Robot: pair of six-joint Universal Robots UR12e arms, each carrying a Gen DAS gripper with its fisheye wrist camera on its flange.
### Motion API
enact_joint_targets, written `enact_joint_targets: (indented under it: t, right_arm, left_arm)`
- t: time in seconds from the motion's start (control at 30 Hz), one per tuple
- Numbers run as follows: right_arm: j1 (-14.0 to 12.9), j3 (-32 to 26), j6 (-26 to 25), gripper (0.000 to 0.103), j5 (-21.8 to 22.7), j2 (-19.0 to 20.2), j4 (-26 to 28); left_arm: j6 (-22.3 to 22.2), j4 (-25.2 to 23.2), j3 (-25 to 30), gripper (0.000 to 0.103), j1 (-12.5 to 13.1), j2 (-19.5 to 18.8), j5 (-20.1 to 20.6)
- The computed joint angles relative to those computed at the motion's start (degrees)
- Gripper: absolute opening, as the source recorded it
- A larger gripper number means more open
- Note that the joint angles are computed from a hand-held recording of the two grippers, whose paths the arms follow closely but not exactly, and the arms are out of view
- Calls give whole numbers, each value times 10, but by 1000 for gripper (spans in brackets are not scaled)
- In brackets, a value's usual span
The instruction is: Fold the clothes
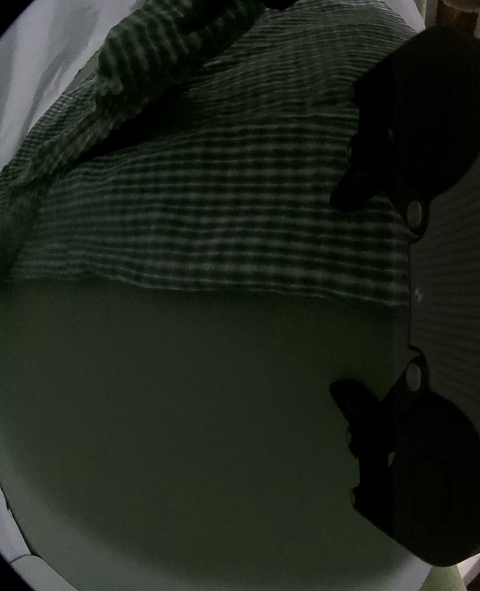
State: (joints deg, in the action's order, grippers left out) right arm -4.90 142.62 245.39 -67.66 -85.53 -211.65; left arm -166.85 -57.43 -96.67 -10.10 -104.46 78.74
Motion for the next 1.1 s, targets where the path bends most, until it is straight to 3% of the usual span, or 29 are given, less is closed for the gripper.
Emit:
enact_joint_targets:
  t: [0.1,0.23,0.47,0.57,0.77,0.9,1.1]
  right_arm:
    - [17,-3,-32,16,-17,-14,42]
    - [25,-1,-30,22,-21,-18,66]
    - [34,0,-42,24,-17,-25,108]
    - [39,3,-50,42,-22,-33,126]
    - [39,17,-29,45,-12,-32,97]
    - [51,16,-30,48,-50,-39,98]
    - [72,-8,-84,54,-85,-39,130]
  left_arm:
    - [12,-1,-7,99,5,6,-1]
    - [28,-11,-1,101,6,4,0]
    - [44,-13,3,103,5,1,2]
    - [52,-9,-3,103,3,6,10]
    - [54,7,-9,103,0,6,13]
    - [56,22,-17,103,2,7,12]
    - [25,27,-23,103,15,11,-26]
